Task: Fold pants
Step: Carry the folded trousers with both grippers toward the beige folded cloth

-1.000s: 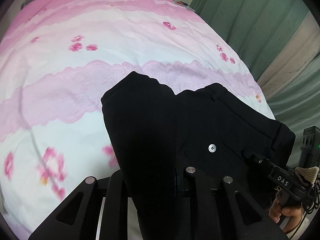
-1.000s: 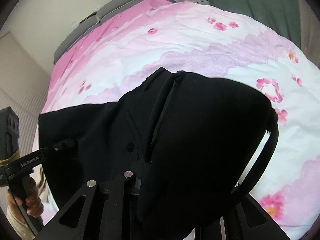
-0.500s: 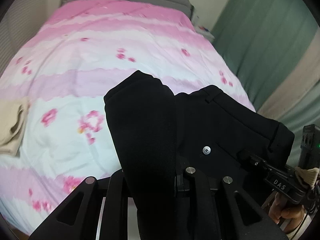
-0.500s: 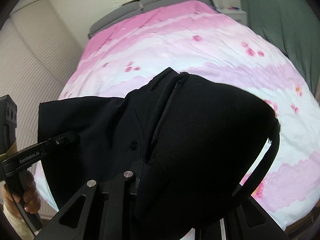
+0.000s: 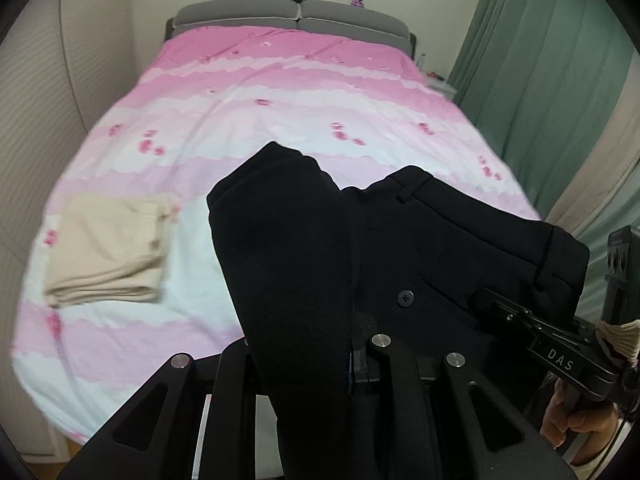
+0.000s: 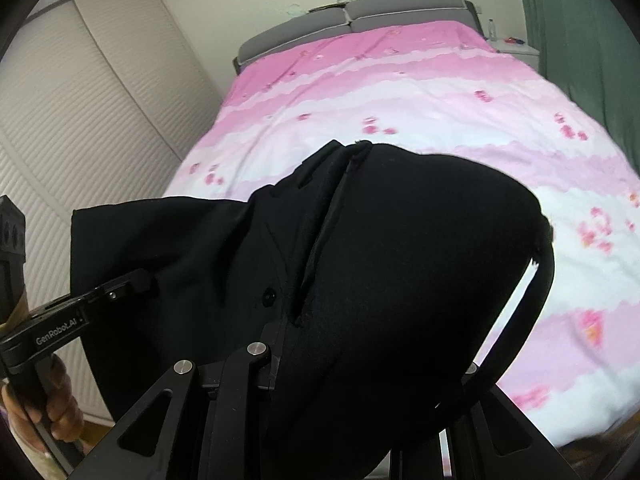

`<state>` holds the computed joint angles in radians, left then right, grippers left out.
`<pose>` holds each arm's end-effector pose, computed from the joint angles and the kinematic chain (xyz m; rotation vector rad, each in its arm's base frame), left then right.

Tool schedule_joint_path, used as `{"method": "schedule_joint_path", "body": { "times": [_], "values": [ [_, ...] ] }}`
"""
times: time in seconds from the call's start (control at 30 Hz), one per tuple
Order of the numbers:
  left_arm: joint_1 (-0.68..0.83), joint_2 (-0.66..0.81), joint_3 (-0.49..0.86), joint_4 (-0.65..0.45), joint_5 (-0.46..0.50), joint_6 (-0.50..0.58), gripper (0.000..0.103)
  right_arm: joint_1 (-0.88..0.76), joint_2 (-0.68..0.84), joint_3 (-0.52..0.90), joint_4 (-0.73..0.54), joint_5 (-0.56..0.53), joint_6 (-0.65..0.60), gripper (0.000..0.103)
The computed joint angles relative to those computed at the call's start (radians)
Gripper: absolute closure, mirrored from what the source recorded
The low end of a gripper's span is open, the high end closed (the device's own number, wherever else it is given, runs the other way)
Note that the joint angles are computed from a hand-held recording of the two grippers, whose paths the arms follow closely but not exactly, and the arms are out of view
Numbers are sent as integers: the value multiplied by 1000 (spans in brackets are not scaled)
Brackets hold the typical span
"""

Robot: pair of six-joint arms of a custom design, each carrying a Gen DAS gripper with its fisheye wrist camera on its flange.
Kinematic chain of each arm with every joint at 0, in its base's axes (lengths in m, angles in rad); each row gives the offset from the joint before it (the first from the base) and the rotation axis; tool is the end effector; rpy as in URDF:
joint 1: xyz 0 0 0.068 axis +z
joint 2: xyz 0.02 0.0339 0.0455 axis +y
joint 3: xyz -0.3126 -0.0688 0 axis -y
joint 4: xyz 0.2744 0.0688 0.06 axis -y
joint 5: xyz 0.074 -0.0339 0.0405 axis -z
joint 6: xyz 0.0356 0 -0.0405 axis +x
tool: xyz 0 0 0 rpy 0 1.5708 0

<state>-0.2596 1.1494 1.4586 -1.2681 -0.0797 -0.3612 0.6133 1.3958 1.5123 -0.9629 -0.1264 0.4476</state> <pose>0.1922 -0.0481 0.4498 -0.1604 2.5266 -0.1481 0.2457 0.1784 0.4309 -0.2675 2.4949 0.6178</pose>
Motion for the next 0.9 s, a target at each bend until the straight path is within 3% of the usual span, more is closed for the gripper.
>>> {"method": "schedule_joint_path", "body": {
  "times": [0.07, 0.2, 0.3, 0.5, 0.6, 0.9],
  "values": [
    [112, -38, 0, -38, 42, 95, 83, 108, 28, 23, 13, 48, 77, 79],
    [343, -82, -18, -57, 155, 218, 83, 224, 118, 111, -2, 69, 100, 79],
    [514, -98, -35, -66, 246, 296, 83, 259, 179, 176, -13, 56, 91, 79],
    [743, -105, -57, -81, 323, 387, 83, 282, 290, 282, -11, -5, 26, 79],
    [898, -84, -49, -110, 410, 428, 83, 289, 345, 348, -34, -36, -13, 79],
    [1323, 84, 47, -197, 643, 733, 83, 344, 501, 552, -58, -76, -19, 79]
  ]
}}
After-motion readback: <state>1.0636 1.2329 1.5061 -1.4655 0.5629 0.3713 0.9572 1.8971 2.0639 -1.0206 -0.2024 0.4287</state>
